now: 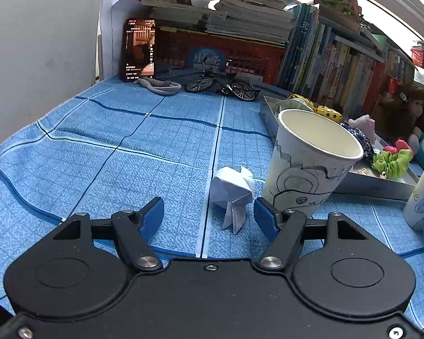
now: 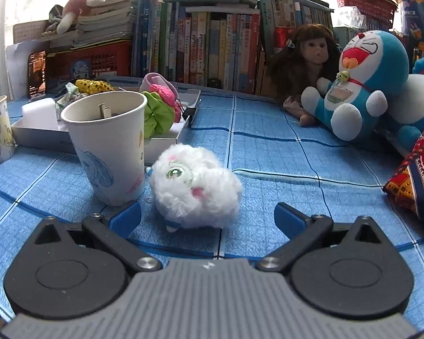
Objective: Organize soft objects
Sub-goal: 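Close the left gripper on the white paper figure while the right gripper grasps the fluffy plush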
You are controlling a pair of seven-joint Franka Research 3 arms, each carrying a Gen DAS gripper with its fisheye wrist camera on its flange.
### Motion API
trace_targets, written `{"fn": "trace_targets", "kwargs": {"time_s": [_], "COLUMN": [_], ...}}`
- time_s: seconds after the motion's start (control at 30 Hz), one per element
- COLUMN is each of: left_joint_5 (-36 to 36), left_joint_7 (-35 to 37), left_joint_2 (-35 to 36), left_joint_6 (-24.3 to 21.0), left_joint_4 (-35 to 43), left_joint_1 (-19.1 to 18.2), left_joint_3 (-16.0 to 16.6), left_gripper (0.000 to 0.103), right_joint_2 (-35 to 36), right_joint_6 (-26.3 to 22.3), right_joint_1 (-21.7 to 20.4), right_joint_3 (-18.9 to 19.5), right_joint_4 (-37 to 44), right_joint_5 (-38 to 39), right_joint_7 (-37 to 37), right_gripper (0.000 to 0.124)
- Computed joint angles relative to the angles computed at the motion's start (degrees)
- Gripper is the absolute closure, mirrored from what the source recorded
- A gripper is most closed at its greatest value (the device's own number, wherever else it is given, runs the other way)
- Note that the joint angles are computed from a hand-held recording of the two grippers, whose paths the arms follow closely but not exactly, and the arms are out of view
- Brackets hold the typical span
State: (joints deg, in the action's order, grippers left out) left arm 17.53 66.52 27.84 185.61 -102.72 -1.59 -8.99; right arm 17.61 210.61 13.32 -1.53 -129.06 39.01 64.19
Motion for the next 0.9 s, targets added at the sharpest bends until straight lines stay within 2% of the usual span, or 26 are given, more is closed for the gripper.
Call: {"fn": "trace_targets", "kwargs": {"time_s": [0.33,0.6,0.83,0.9], "left_joint_5": [-0.44,-0.65,-2.65,-3.28], "left_joint_7": [-0.28,-0.15,0.52,0.37], "left_joint_2": [1.67,2.76,4.29,4.70], "left_joint_6": [-0.94,-1.57,-2.57,-2.86], "left_joint_4": [2.45,4.09,6.06,6.74], "left_joint_1": [0.57,0.22,4.18,4.33], "left_joint_3": [-0.99,-0.95,-5.74,-6.01], "left_gripper": [0.051,0.056,0.056,0.056], "right_joint_2": [1.62,2.18,1.92,1.95], "right_joint_6": [-0.19,-0.22,0.68,1.22], "right_joint_1": [0.62,0.63,-1.24,-1.43], "right_joint_3": [-0.41,-0.30,1.07,1.24], "right_joint_4": [1.62,2.23,1.12,0.86], "right_joint_5": [1.06,0.80,-3.98,-5.22], "right_joint_7": [-0.13,-0.20,3.00,3.69], "right_gripper": [0.021,0.026,0.034,0.037]}}
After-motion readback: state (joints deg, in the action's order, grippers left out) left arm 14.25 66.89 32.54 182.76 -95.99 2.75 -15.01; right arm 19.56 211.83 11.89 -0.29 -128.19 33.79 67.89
